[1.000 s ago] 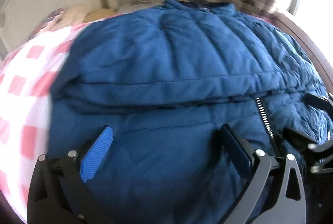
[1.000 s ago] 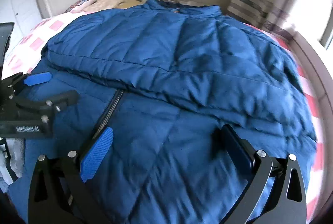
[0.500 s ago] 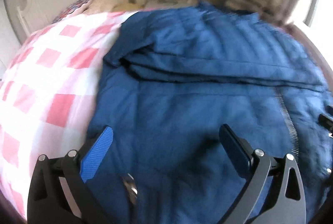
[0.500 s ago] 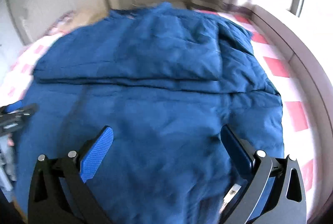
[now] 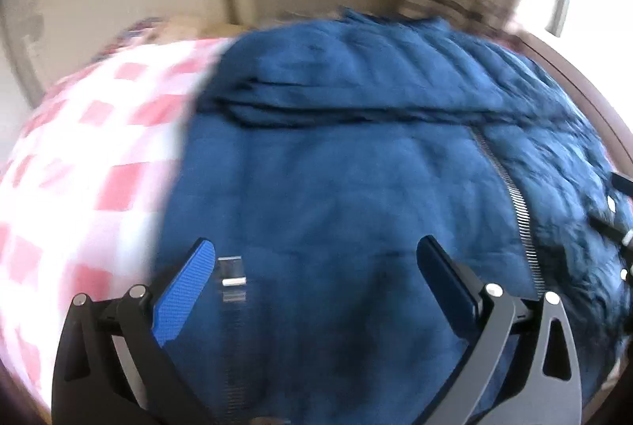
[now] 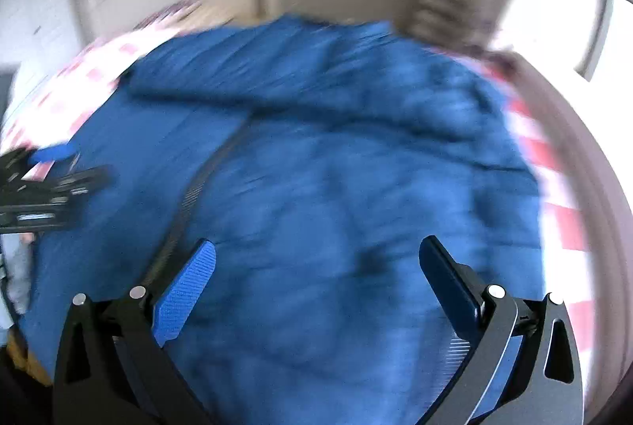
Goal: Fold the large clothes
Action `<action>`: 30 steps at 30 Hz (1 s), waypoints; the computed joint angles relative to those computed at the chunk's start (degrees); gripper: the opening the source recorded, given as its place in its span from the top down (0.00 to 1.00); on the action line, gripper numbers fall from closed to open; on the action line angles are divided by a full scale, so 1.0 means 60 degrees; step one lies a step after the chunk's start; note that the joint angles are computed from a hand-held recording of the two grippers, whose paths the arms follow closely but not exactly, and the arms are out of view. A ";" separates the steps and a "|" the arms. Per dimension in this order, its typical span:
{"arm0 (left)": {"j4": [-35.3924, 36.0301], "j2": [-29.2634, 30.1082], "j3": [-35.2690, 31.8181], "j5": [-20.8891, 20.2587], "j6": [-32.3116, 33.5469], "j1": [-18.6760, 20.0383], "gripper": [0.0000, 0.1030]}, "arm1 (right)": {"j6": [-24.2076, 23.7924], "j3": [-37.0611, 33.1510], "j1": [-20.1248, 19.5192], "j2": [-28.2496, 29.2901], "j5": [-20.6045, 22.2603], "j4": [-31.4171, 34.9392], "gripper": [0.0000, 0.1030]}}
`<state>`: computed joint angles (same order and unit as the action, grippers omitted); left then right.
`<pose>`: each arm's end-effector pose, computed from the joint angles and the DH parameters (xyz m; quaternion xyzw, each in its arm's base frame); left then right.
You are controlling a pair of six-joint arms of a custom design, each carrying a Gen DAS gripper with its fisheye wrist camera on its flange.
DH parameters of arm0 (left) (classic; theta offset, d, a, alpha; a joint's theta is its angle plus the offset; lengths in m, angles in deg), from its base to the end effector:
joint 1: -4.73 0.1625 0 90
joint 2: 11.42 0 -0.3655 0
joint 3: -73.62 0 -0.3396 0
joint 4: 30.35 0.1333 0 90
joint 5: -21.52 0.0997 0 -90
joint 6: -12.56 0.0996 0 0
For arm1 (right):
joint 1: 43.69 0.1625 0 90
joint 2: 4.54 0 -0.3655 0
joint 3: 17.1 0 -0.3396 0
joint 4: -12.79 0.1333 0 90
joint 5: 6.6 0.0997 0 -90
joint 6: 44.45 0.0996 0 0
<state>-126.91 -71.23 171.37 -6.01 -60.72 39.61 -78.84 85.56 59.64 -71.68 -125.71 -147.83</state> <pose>-0.2939 -0.4750 0.1784 0.0086 0.8350 -0.3488 0.4255 0.2094 -0.5156 0.2881 0.3040 -0.8746 0.2432 0.2889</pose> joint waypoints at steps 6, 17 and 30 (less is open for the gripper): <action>-0.1133 -0.1569 0.1374 -0.0698 -0.1109 0.0372 0.02 | 0.0875 -0.0403 -0.0830 -0.0183 -0.0023 0.0967 0.04; -0.1240 -0.0391 0.1376 0.0197 0.0460 -0.1333 0.02 | -0.0975 0.2758 0.0360 -0.1846 0.0713 0.0287 0.04; 0.0034 -0.1116 0.2495 -0.0801 -0.1706 -0.1796 0.02 | -0.1215 0.4190 -0.0094 -0.3374 0.0850 -0.1020 0.04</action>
<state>-126.70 -77.93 186.33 -10.82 -70.95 28.83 -86.13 110.70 59.08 -91.92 -120.61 -153.95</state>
